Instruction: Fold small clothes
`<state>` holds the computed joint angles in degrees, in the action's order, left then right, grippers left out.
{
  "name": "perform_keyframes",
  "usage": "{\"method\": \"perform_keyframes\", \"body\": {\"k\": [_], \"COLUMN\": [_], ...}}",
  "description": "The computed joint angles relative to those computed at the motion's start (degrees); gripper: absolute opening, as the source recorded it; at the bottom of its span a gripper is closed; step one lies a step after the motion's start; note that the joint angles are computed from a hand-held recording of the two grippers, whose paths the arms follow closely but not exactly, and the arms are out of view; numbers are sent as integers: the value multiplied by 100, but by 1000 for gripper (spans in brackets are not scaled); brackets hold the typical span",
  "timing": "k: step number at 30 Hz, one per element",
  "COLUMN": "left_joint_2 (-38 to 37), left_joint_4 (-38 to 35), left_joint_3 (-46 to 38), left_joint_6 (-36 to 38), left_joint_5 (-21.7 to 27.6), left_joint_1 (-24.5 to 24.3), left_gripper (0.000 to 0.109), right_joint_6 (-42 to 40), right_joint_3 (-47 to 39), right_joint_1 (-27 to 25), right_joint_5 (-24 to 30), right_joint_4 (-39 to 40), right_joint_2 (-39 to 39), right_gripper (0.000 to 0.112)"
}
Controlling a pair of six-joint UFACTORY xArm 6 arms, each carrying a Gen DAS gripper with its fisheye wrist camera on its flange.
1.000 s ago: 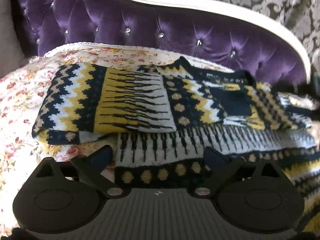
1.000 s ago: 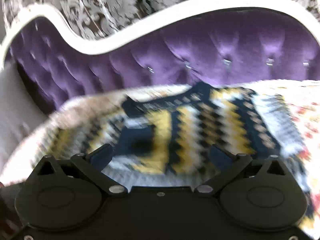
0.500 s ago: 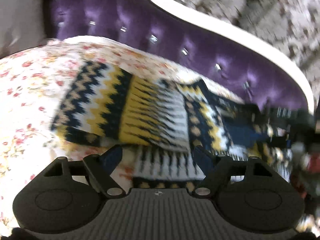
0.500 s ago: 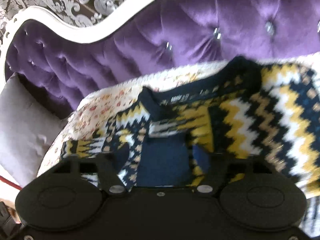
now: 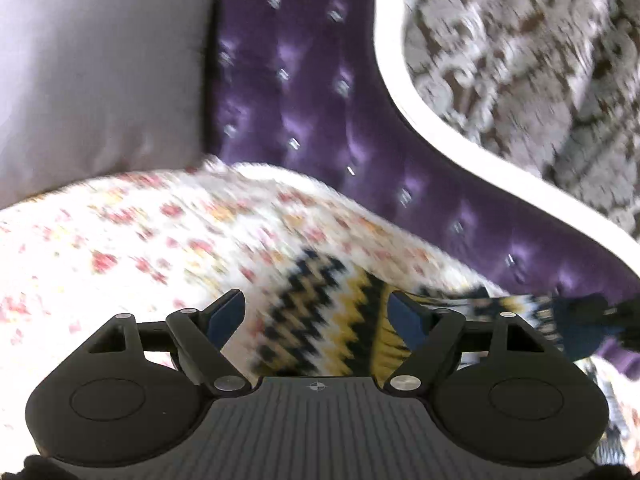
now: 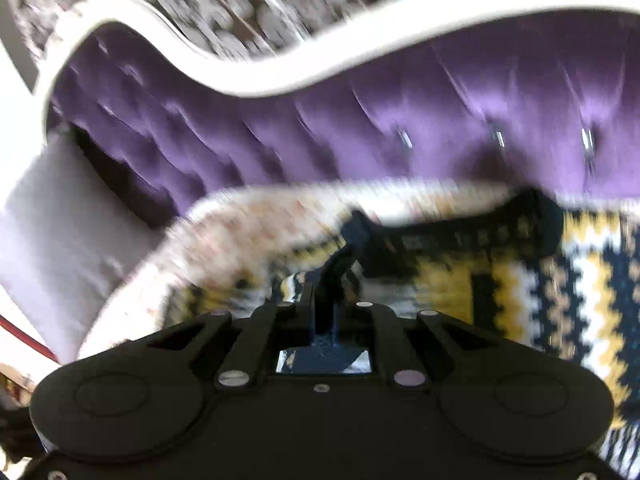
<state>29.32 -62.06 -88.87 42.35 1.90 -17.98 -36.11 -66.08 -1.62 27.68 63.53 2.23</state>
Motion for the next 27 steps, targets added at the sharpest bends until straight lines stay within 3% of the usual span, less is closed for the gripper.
{"method": "perform_keyframes", "body": {"k": [3,5,10,16,20,25,27], "left_joint_2": [-27,-38,-53,4,97,247,344], "left_joint_4": [702,1090,1809,1068,1269,104,-21], "left_joint_3": [113,147,246,146,119,-50,-130], "left_joint_6": [-878,-1379,-1790,-260,-70,1531,1856], "left_joint_5": [-322,-258,-270,-144,63,-266,-427], "left_joint_1": [70,126,84,-206,-323,-630,-734], "left_gripper": [78,78,78,78,78,78,78], "right_joint_6": [-230,-293,-311,331,700,595,542], "right_joint_3": [-114,-191,-218,24,336,603,732], "right_joint_1": [-146,-229,-601,-1146,-1466,-1669,-1675], "right_joint_5": [122,111,56,-266,-343,-358,-345], "right_joint_4": [252,264,68,-889,-1290,-922,-825], "right_joint_2": [-273,-430,-796,-936,-906,-662,-612], "right_gripper": [14,14,14,14,14,14,14]}}
